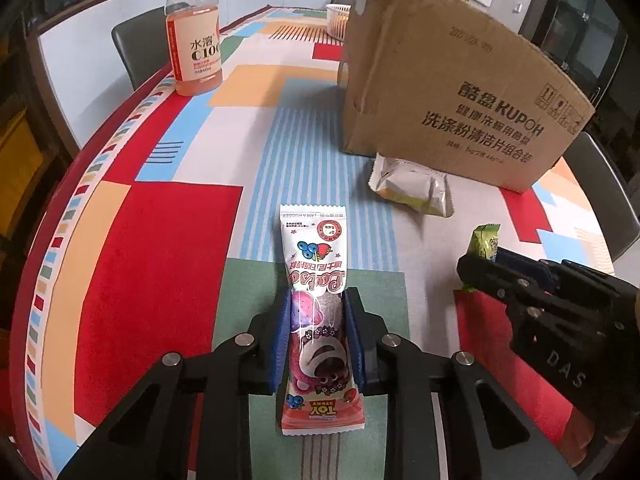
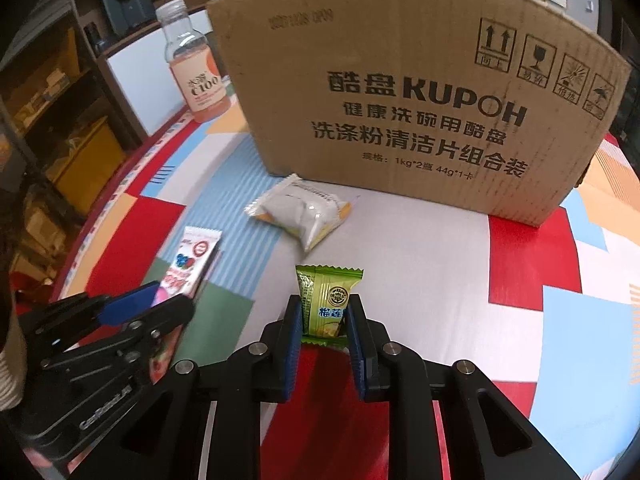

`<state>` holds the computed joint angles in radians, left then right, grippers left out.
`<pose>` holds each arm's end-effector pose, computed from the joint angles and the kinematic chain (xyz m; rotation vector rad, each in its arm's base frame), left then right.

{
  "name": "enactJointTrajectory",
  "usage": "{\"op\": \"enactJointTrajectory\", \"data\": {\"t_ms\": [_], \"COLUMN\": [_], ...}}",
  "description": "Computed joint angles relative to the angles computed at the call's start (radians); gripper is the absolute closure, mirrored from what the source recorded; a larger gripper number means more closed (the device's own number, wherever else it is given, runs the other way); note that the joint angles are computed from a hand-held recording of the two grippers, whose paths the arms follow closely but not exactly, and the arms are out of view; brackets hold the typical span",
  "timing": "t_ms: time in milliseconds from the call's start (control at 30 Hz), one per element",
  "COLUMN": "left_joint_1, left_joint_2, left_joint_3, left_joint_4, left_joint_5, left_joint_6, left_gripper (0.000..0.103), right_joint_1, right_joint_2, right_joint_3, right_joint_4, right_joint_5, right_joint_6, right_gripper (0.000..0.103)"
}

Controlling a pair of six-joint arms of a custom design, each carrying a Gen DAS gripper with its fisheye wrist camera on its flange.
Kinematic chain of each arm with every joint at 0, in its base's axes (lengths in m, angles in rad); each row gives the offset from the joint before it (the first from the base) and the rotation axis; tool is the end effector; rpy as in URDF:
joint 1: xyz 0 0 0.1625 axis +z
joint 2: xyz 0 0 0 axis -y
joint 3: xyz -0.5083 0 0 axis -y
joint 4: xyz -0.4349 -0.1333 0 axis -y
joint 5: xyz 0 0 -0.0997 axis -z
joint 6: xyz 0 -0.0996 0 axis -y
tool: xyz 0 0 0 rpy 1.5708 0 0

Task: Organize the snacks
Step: 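Grasp the pink Pololo wrapper with the left gripper while the right grasps the green candy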

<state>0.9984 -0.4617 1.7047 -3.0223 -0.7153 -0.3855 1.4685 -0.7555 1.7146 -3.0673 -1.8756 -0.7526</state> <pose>-0.2072 -0.7065 -0.0661 0.1089 2.3758 -0.7197 0.0259 -0.7607 0.1244 0.7279 -2.5041 0.4870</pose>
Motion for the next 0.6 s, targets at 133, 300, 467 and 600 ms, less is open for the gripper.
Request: {"op": "enactJointTrajectory", "data": {"t_ms": [133,300,467,600], "left_joint_1": [-0.011,-0.026,-0.043,-0.058], "left_joint_2": [-0.005,-0.013,-0.019,-0.023], "left_joint_3": [0.012,0.026,0.035,0.039], "left_joint_4": [-0.027,-0.067,-0.114,-0.152], "left_joint_5": [0.003,0.007,0.014,0.027], "left_joint_6": [0.015,0.036,0.071,0.105], "left_gripper": [0.077,0.077,0.077,0.077], "right_joint_1": [0.000,-0.002,-0.003,0.000], "right_joint_2": [-0.028,-0.056,-0.077,-0.087], "right_joint_3": [0.031,0.053,0.064,0.072], "right_joint_4": [-0.008,-0.013,-0.016,-0.035], "right_joint_5": [0.023,0.046,0.069,0.086], "right_joint_6": [-0.008,-0.011,-0.011,-0.010], "right_gripper": [0.080,0.080,0.080,0.080]}}
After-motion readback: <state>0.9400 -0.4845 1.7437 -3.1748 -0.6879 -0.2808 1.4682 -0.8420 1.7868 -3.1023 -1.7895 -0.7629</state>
